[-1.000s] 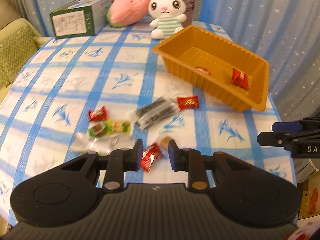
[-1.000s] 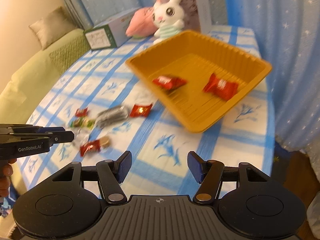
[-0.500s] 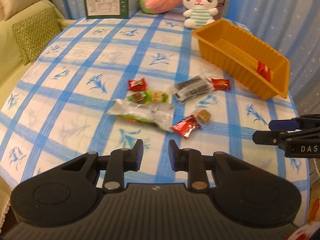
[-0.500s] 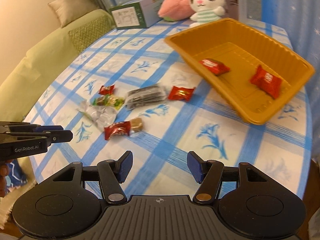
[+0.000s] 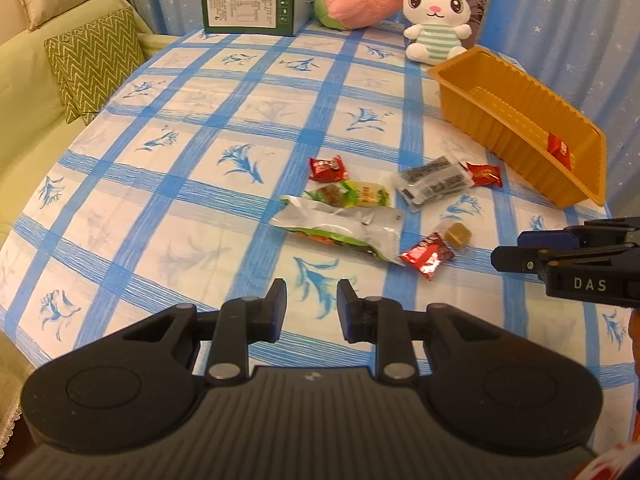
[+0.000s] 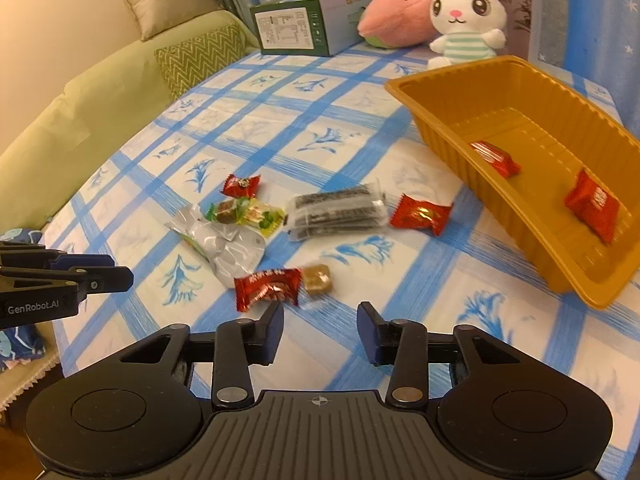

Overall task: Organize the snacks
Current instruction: 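Grasp the small brown square candy with the right tool while the left tool grasps the green-wrapped candy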

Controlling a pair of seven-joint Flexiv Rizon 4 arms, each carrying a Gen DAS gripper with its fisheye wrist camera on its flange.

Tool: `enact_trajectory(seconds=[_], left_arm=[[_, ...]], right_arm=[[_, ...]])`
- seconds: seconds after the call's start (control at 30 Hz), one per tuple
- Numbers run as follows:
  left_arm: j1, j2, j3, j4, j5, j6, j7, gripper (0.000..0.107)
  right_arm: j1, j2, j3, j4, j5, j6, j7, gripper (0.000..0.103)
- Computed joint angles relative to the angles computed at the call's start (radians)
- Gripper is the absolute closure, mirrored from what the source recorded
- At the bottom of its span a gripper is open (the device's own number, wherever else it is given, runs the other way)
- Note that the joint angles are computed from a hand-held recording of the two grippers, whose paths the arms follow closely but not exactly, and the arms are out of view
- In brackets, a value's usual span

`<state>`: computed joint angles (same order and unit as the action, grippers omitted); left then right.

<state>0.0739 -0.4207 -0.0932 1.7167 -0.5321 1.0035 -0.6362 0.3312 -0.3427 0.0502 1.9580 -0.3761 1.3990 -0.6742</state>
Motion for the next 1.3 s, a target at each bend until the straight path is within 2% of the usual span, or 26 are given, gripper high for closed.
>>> enact_trajectory(seconds=[0.47, 0.8, 0.97, 1.0, 1.13, 1.3], left_arm=[[0.02, -0.06, -0.004, -0.071, 0.026, 0.002, 0.001, 0.082], [0.029, -0.089, -0.015, -0.107, 0.031, -0.017, 0.02, 0.082], [0.031, -0.101, -0.026, -0.123, 0.028, -0.023, 0.049, 0.082], [0.03, -0.104, -0.029, -0.127, 0.027, -0.025, 0.057, 0.082], [0.027, -0.118, -0.043, -0.146, 0.024, -0.025, 0.097, 0.082], [0.023, -0.153, -0.061, -0.194, 0.022, -0.045, 0.156, 0.082]], right_arm=[[0.032, -0.098, -0.047, -0.087, -0.056, -0.018, -0.009, 0.069], [0.049, -0.127, -0.069, -0.111, -0.087, -0.049, -0.026, 0.073], [0.063, -0.135, -0.088, -0.113, -0.122, -0.046, -0.022, 0.075], [0.065, -0.136, -0.091, -0.114, -0.129, -0.046, -0.024, 0.081], [0.071, -0.134, -0.097, -0.113, -0.16, -0.062, -0.04, 0.082], [0.065, -0.118, -0.098, -0.1, -0.135, -0.04, 0.016, 0.082]])
